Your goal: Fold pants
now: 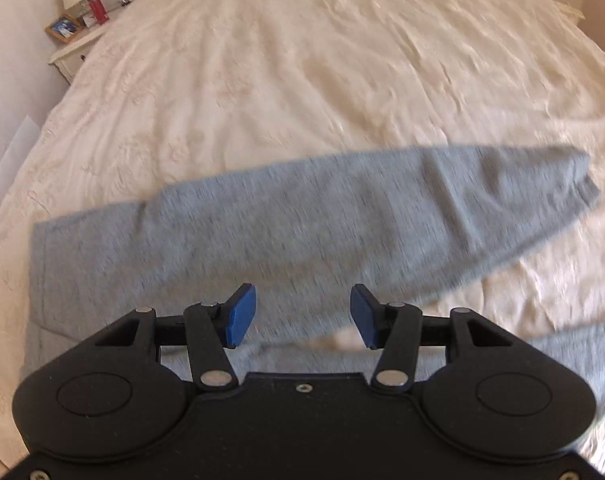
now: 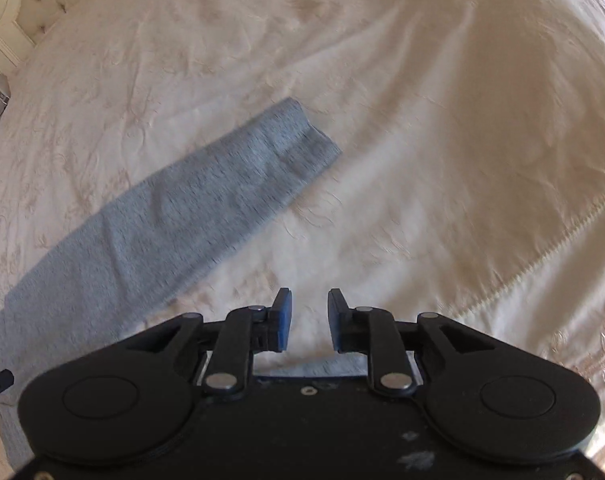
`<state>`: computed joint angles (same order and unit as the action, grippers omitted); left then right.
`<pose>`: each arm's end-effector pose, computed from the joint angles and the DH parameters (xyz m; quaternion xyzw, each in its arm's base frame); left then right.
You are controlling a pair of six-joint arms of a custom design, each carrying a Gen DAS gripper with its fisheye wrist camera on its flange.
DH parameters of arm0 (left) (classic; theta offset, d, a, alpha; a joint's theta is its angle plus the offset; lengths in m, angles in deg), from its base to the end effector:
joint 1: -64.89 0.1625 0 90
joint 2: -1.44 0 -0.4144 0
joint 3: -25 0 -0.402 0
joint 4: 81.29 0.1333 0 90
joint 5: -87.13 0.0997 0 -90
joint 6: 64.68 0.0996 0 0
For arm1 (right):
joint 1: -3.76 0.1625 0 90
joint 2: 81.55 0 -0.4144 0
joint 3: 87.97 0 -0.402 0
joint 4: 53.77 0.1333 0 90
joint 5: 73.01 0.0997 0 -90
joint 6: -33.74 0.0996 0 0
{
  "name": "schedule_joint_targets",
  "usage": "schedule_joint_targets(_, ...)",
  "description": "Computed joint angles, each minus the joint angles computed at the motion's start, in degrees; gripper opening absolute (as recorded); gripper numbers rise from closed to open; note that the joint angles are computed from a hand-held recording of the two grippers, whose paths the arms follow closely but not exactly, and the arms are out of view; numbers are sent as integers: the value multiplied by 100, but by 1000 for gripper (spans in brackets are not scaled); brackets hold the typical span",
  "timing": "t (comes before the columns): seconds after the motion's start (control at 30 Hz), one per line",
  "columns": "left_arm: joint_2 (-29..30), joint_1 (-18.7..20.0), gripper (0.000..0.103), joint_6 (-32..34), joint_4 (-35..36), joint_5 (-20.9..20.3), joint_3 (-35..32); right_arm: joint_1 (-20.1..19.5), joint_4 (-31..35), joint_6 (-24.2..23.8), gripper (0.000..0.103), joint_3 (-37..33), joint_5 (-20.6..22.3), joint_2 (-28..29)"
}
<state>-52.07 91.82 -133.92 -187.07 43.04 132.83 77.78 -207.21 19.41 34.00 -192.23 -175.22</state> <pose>-0.3670 -0.4162 0.0528 0.0817 0.8749 -0.2139 0.4268 -0.0450 -0.4646 0.3718 -0.0894 -0.9213 0.2191 0.3085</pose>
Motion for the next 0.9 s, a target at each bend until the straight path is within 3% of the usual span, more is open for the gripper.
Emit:
schedule_joint_targets(0.1, 4, 251, 58, -81, 205, 535, -338, 297, -237, 74, 25, -546, -96, 776)
schedule_joint_targets(0.3, 70, 628, 58, 71, 159, 976, -592, 549, -414, 407, 32, -1868, -457, 2319)
schedule_joint_targets(0.4, 100, 744, 58, 125, 124, 904, -549, 522, -286, 846, 35, -2529, -531, 2968)
schedule_joint_targets(0.57, 18, 876, 58, 34, 249, 652, -373, 480, -81, 1576, 38, -3378, -1074, 3843)
schedule_joint_targets(0.73, -84, 1000, 58, -71, 394, 558, -237, 418, 69, 1706, 39, -3745, -1495, 4314)
schedule_joint_targets(0.8, -133, 1062, 58, -96, 300, 521, -176, 438, -14, 1479, 30, -3704, -1699, 4363)
schedule_joint_targets(0.87, -184, 1147, 58, -106, 179, 458, -153, 444, -97, 1238, 4, -3540, -1725, 4272)
schedule_joint_targets(0.9, -220, 1198, 58, -57, 36, 424, -123, 428, -108, 1158, 2, -3401, -1621, 4147)
